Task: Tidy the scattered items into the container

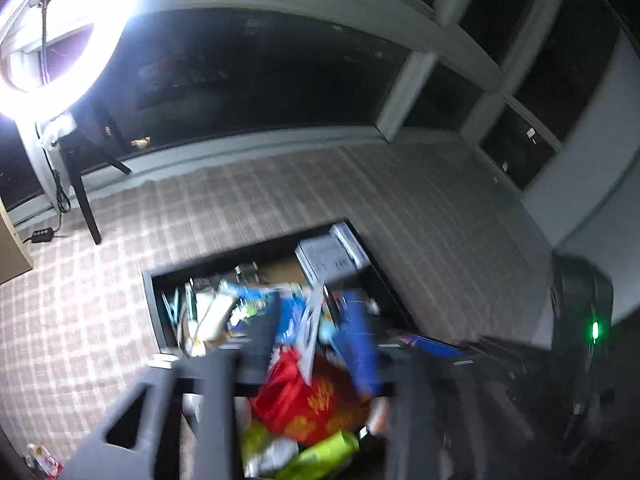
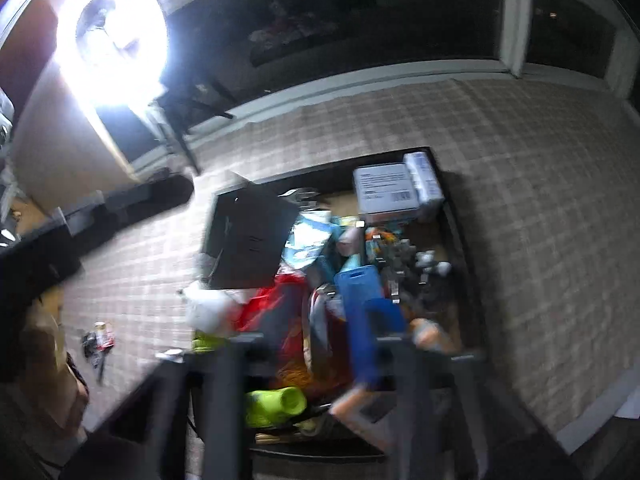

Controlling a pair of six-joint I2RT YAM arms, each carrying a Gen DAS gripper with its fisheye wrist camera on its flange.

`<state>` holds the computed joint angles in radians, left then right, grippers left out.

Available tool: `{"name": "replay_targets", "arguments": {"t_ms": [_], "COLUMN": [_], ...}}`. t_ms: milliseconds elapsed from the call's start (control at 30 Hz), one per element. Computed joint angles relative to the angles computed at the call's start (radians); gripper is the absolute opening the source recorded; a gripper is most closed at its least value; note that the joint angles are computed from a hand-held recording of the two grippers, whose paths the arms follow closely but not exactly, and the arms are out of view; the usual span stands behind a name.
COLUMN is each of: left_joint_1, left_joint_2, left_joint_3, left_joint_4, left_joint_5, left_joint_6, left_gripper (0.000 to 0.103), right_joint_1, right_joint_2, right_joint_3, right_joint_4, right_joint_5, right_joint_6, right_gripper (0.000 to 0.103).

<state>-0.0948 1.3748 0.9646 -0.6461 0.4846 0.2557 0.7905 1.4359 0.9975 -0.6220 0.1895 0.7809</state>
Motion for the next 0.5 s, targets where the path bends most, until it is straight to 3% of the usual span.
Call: {"name": "replay_targets", "arguments": {"t_ms": [33, 233, 500], "left_joint_1": [0.0, 0.088, 0.34], "left_joint_2": [0.002, 0.008, 0.015], "left_joint_3": [0.004, 0.023, 0.063], "left_joint_4": [0.005, -0.04, -0.171], "left_joint_5": [-0.009, 0.001, 0.047], "left_joint_6": [-0.001, 0.055, 0.248], "left_gripper": [0.04, 0.04, 0.04], "right_joint_1": [-0.004, -0.053, -0.059], "right_joint_2": [-0.011, -0.079, -0.155], "right_joint_3": [-0.009, -0.053, -0.098], "right_joint_4": [0.012, 0.046, 0.056], "right_joint_5": [0.005, -0.025, -0.039], "right_joint_6": [0.001, -0.026, -0.009], "right_gripper": [0.057, 0.057, 0.057]}}
